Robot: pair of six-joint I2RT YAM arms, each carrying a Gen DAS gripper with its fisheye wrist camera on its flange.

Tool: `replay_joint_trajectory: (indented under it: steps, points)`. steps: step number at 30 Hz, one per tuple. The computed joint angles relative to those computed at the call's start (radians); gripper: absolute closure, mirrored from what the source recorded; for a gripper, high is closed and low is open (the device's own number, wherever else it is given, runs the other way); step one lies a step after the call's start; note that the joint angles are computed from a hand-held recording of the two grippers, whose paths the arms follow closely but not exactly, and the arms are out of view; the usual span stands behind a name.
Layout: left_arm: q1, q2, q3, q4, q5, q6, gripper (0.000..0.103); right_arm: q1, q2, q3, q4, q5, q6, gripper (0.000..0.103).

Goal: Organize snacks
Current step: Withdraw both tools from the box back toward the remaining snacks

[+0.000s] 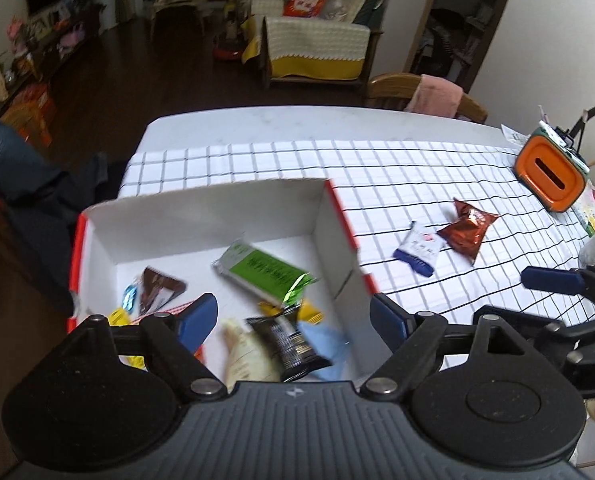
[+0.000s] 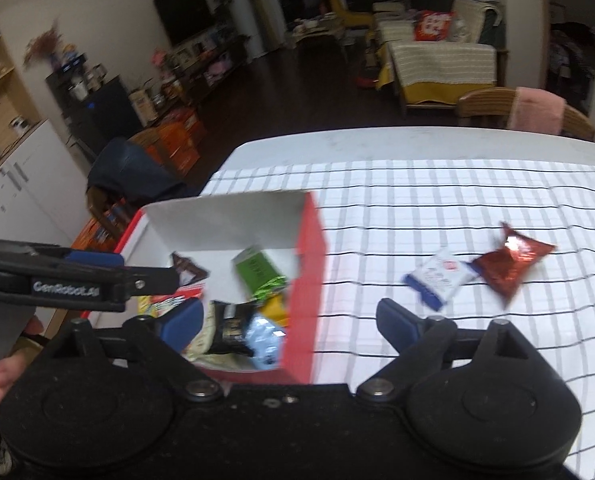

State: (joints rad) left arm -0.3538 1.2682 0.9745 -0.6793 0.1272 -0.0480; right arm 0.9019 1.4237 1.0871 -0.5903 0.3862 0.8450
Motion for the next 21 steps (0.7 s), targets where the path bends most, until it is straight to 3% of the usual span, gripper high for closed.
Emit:
replay_joint_trajectory:
  steps: [11,21]
  points:
    - [-0.279,0.185,0.144,0.041,-0.141,-0.119,0.019,-0.191,-0.248,-0.169,-0.095,-0.007,-0.049,0.002]
    - [-0.435,0.507,0.411,0.007,-0.206,-0.155,0.019,-0.572,-0.285,-0.271,-0.028,-0.194,-0.219,0.002]
